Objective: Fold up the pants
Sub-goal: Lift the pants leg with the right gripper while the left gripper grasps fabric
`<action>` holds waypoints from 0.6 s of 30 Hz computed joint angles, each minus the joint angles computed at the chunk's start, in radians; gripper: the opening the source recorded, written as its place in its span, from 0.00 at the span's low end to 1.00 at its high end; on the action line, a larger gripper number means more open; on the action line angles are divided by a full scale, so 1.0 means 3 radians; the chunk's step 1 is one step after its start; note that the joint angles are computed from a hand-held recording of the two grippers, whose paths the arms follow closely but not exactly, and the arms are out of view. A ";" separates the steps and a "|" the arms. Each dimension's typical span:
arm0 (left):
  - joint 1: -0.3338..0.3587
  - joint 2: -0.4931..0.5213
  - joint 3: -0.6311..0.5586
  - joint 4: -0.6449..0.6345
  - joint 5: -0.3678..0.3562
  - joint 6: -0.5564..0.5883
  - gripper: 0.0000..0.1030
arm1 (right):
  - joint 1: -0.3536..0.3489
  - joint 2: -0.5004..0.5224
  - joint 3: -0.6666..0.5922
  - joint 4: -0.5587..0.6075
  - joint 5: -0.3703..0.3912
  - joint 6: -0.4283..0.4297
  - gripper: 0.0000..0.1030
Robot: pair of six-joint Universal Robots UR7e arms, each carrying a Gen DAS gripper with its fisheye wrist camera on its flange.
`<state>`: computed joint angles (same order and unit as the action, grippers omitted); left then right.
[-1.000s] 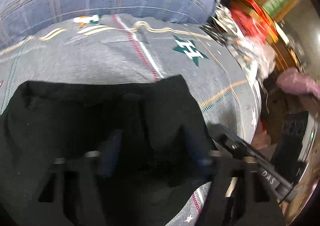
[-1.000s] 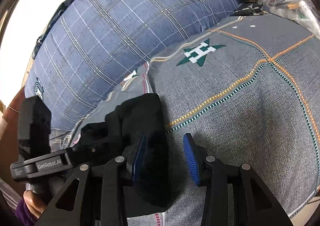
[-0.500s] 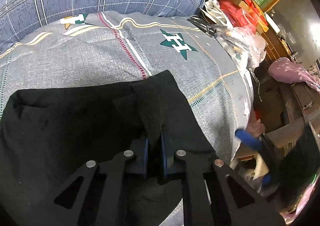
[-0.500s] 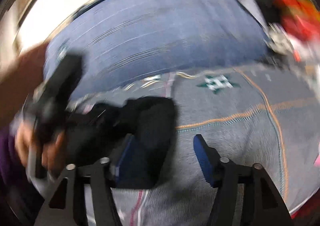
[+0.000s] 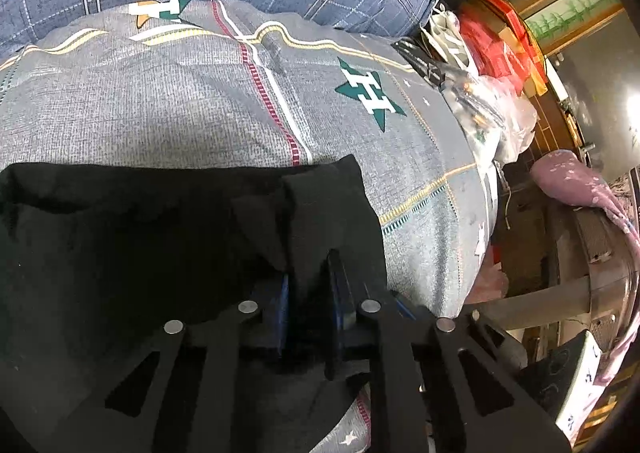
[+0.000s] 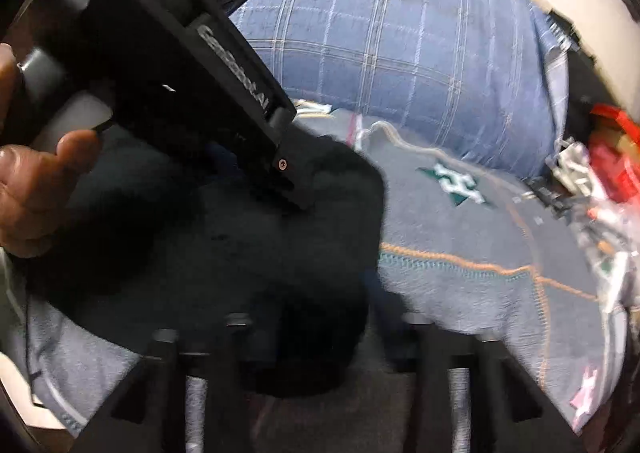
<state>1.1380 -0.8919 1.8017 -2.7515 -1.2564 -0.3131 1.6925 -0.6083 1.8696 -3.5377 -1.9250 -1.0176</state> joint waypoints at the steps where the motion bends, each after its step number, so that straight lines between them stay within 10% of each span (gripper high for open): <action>1: 0.0003 -0.0013 0.0025 -0.0054 -0.0030 0.0017 0.10 | -0.0009 -0.0019 0.0019 -0.0037 0.0052 -0.0001 0.14; 11: -0.0147 -0.0503 0.0593 -0.0636 -0.0054 0.0080 0.09 | -0.0180 -0.0537 0.0319 0.0437 0.1136 0.0288 0.12; 18: -0.0276 -0.1065 0.1332 -0.0838 0.0672 -0.0218 0.09 | -0.0087 -0.0544 0.0348 0.0935 0.1377 -0.0005 0.17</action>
